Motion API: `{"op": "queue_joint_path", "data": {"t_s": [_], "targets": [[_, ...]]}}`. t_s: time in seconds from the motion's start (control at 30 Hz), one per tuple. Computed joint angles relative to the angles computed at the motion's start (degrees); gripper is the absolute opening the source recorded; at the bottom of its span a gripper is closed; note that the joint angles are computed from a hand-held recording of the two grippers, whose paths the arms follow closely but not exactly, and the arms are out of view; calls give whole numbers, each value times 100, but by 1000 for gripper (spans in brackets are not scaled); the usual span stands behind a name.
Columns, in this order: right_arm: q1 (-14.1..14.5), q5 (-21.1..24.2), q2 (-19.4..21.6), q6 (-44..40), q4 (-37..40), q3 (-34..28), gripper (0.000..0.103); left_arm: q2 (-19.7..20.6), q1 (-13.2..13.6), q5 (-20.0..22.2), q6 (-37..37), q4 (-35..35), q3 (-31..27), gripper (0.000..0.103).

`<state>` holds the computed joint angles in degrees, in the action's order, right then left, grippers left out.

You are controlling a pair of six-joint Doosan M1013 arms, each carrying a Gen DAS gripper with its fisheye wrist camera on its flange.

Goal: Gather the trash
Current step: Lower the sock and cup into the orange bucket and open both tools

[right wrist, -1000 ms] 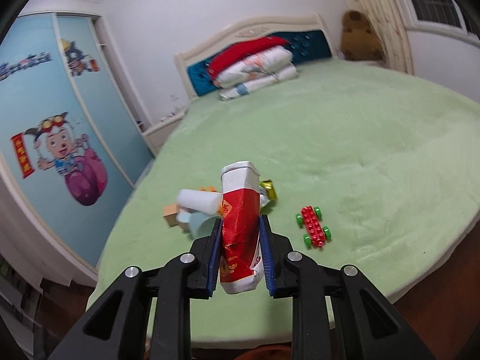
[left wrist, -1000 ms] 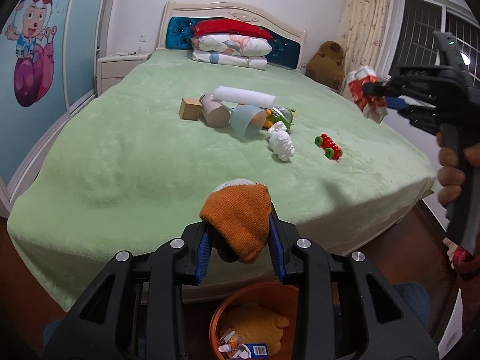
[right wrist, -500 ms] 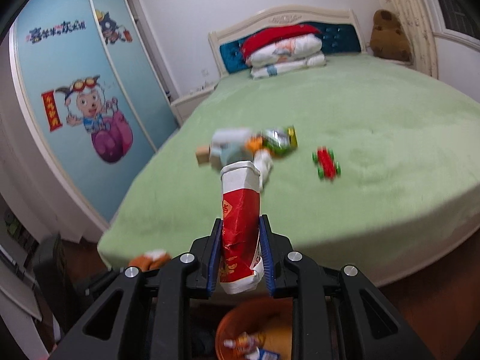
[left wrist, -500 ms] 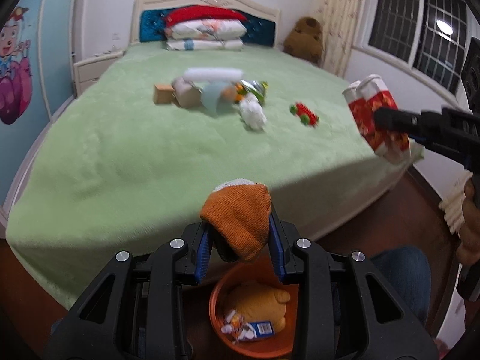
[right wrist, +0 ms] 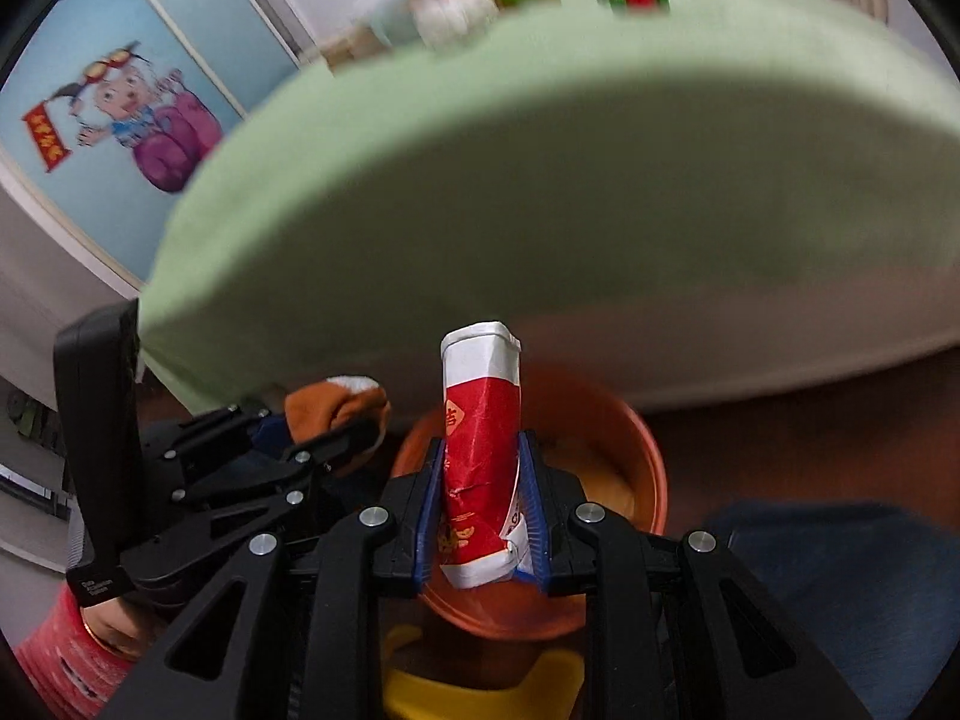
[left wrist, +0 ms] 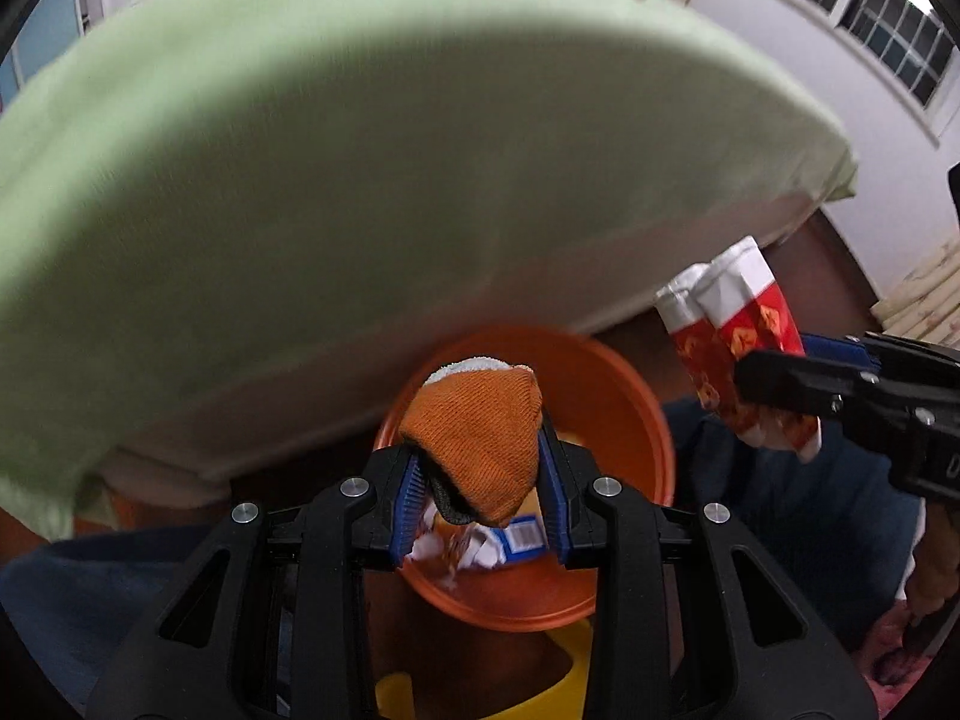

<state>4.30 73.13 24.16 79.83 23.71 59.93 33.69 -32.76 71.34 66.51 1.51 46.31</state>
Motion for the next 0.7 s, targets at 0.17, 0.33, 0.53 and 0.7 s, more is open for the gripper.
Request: {"op": "queue_joint_path", "data": {"t_s": [0.17, 0.33, 0.53, 0.7], "targets": [[32, 437, 221, 276, -170, 22, 29, 169, -2, 328, -6, -219, 5, 33], [20, 411, 250, 545, -295, 86, 50, 187, -76, 377, -268, 124, 52, 73], [-50, 174, 214, 690, -311, 68, 60, 81, -53, 167, -442, 217, 155, 77], [-39, 134, 201, 712, -337, 106, 61, 167, -1, 287, -486, 176, 3, 77]]}}
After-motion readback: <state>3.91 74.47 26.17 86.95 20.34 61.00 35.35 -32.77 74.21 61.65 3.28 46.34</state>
